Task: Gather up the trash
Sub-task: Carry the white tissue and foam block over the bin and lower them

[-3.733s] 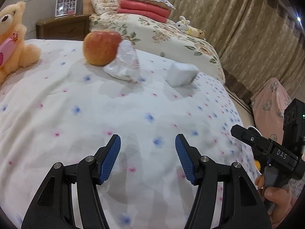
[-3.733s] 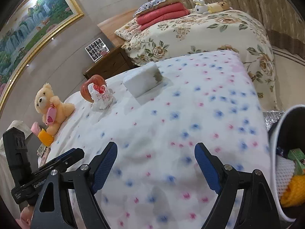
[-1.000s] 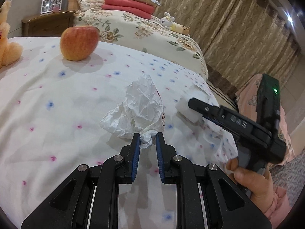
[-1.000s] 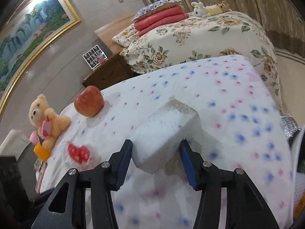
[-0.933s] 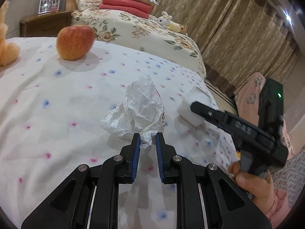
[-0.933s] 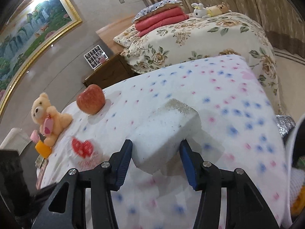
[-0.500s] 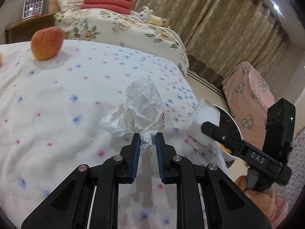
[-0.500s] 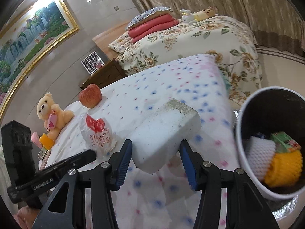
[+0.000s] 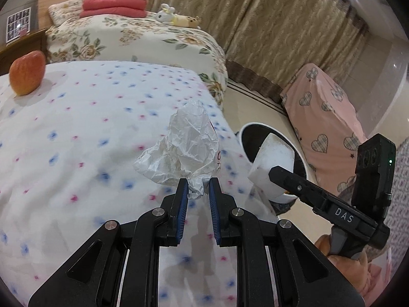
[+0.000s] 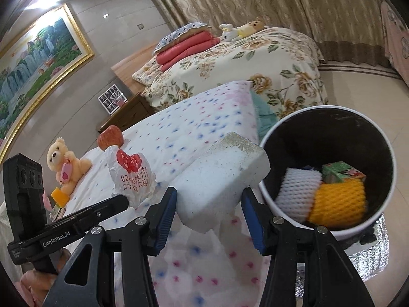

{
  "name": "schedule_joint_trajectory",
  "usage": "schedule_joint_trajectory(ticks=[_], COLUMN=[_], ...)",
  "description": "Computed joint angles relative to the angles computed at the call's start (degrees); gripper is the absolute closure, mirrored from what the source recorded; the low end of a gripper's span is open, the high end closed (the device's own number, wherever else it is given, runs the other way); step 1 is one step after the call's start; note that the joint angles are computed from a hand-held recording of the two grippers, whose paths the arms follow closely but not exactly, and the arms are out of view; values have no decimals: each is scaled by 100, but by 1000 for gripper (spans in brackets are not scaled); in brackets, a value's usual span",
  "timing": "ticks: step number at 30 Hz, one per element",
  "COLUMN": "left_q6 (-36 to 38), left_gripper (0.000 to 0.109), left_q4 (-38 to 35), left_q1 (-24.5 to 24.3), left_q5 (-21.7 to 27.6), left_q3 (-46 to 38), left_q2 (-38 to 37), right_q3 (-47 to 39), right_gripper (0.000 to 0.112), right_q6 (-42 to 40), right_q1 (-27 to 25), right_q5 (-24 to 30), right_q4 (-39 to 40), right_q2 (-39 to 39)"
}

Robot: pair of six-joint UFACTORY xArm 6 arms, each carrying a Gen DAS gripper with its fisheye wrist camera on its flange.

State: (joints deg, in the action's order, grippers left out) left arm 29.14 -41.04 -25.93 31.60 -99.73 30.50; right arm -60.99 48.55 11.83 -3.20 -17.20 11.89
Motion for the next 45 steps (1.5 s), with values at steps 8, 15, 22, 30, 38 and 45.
schedule_joint_trajectory(ticks=[8, 15, 22, 30, 38, 45], left_q6=[48, 68, 65, 29, -6, 6], left_gripper=[93, 93, 93, 93, 93, 93], left_q4=[121, 196, 279, 343, 406, 411], left_q1=[-182, -316, -409, -490, -574, -635], left_q5=[56, 67, 128, 250, 351, 409], left_q3=[-106, -239, -459, -739, -976, -1089], left_q2=[52, 89, 180, 344, 487, 552], right_q3=[160, 251, 288, 366, 539, 641], right_gripper=[60, 59, 59, 59, 59, 59], right_q6=[2080, 3024, 3680, 4129, 4028, 3962], right_q1=[-425, -639, -792, -938, -1064, -1118], right_q5=[-7, -2, -27, -8, -13, -20], right_q4=[-2247, -3231, -3877, -4311, -4216, -4119], right_q2=[-285, -473, -543, -646, -754, -814])
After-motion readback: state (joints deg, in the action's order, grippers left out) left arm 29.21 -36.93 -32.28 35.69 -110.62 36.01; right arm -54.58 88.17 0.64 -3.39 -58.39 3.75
